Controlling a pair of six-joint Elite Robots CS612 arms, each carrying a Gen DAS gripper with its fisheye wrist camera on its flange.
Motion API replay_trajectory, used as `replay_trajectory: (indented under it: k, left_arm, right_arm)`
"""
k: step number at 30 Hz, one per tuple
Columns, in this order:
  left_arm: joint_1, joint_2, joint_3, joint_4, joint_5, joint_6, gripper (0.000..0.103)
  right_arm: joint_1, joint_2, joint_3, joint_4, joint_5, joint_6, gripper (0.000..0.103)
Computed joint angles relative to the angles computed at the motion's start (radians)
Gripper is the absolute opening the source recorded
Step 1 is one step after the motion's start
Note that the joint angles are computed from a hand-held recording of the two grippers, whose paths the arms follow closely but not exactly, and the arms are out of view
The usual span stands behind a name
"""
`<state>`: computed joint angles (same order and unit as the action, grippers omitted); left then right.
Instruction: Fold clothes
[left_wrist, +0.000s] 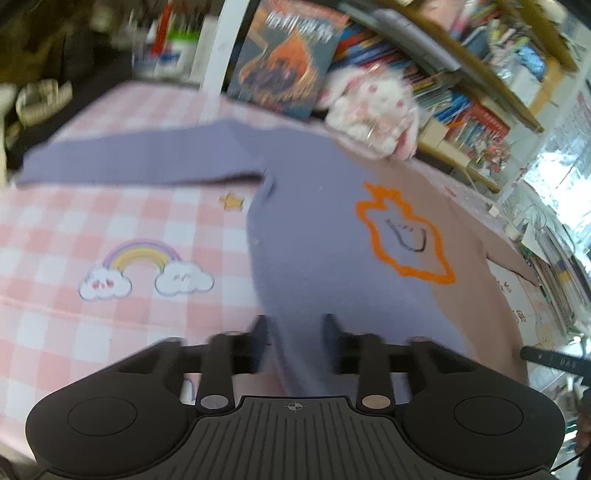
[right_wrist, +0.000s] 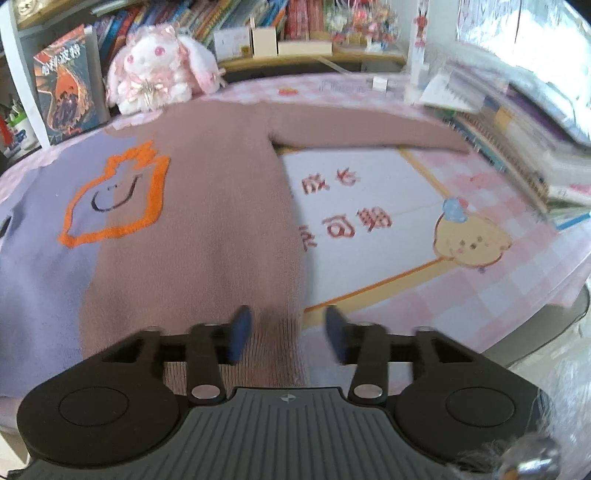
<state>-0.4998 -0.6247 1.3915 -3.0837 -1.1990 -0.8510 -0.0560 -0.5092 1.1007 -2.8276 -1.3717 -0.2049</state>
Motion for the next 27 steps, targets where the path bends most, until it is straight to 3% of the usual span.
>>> replay_trajectory:
  k: [1, 3, 4, 6, 9, 14, 19, 27]
  left_arm:
    - [-0.009, -0.002, 0.001, -0.004, 0.027, 0.011, 0.059]
    - [-0.023, -0.002, -0.010, 0.013, 0.069, 0.017, 0.070]
    - [-0.029, -0.002, -0.018, 0.031, 0.090, 0.015, 0.071]
    - [-0.036, -0.006, -0.038, 0.099, 0.120, -0.011, 0.073]
    - [-0.044, -0.009, -0.049, 0.131, 0.167, -0.017, 0.080]
    - [-0.064, -0.018, -0.051, 0.180, 0.241, -0.097, 0.089]
    - [-0.083, -0.021, -0.060, 0.247, 0.242, -0.095, 0.091]
    - [-0.121, -0.035, -0.032, 0.265, 0.329, -0.137, 0.094]
  right_arm:
    - [0.000, -0.003, 0.007, -0.017, 0.002, 0.002, 0.059]
    - [0.000, -0.007, 0.019, -0.052, 0.011, 0.006, 0.071]
    - [-0.001, -0.009, 0.023, -0.061, 0.015, 0.006, 0.074]
    - [-0.001, -0.012, 0.030, -0.074, 0.022, 0.008, 0.092]
    - [-0.009, -0.017, 0.039, -0.092, 0.058, -0.020, 0.100]
    - [-0.020, -0.023, 0.045, -0.094, 0.084, -0.036, 0.100]
    - [-0.026, -0.042, 0.085, -0.112, 0.121, -0.051, 0.100]
    - [-0.031, -0.065, 0.144, -0.150, 0.149, -0.073, 0.100]
